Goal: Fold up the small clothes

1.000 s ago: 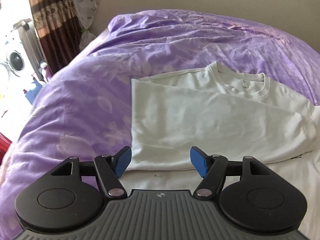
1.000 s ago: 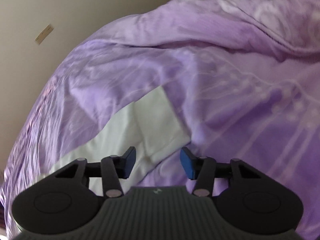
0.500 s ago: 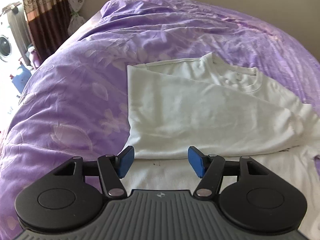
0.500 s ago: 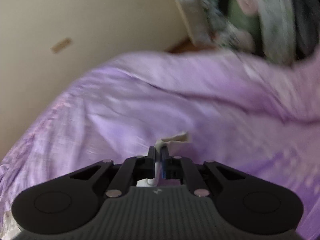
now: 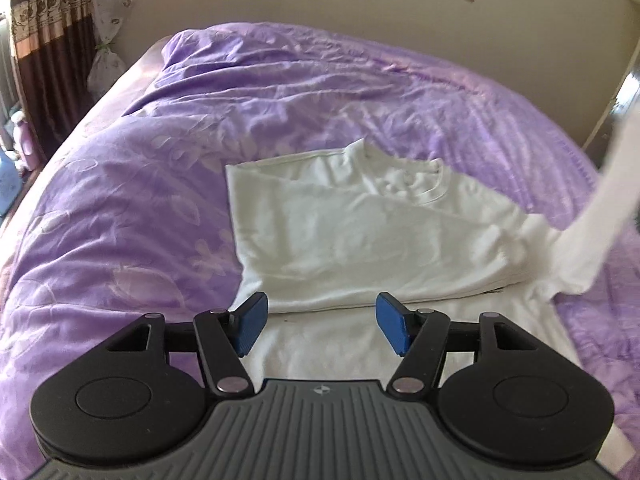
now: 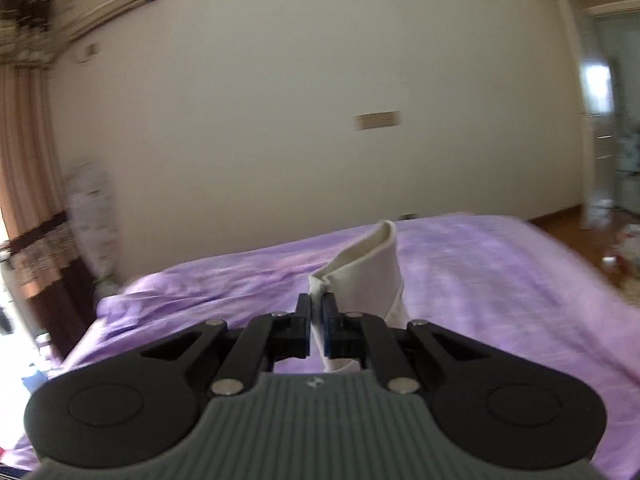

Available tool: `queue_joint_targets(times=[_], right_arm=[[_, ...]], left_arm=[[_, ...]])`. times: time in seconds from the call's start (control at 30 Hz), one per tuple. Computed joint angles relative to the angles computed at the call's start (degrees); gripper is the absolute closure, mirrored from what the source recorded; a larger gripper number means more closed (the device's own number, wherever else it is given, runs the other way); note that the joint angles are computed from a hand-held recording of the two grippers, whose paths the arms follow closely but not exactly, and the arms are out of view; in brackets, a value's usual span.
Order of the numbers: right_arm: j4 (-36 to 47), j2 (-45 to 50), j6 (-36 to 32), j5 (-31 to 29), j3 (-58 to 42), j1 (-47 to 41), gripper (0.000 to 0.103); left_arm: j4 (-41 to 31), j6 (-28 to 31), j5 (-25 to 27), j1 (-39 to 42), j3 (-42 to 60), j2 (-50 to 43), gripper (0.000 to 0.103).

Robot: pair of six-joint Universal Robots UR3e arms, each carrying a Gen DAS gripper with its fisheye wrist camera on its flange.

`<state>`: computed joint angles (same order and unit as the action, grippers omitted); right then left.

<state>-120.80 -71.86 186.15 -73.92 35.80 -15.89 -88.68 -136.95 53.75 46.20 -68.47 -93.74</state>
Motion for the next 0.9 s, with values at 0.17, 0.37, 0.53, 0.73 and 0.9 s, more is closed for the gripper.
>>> queue_joint_targets(times=[0.17, 0.37, 0.53, 0.73, 0.9], right_arm=[[-1.16, 14.96, 4.2, -4.35, -11.15, 15.35, 0.103], [-4.14, 33.17, 10.02, -5.46, -17.76, 27.14, 0.103], [-8.29, 39.13, 11.91, -3.86, -10.46, 32.47, 0.103], [-8.7, 38.38, 10.69, 2.43, -2.74, 32.18, 0.094], [-7.87, 32.15, 3.19, 2.67, 2.45, 30.37, 0.062]], left_arm=[[-6.87, 9.19, -4.13, 2.89, 0.87, 0.34, 0.03], [-10.78, 9.45, -8.01, 5.26, 3.34, -4.14, 0.041], [-14.68, 7.25, -10.82, 5.05, 7.08, -10.67, 0.041], [-10.1, -0.26, -11.42, 1.17, 6.79, -15.23, 0.041], [-4.62, -7.38, -11.71, -3.4, 7.76, -18.95, 0.038]])
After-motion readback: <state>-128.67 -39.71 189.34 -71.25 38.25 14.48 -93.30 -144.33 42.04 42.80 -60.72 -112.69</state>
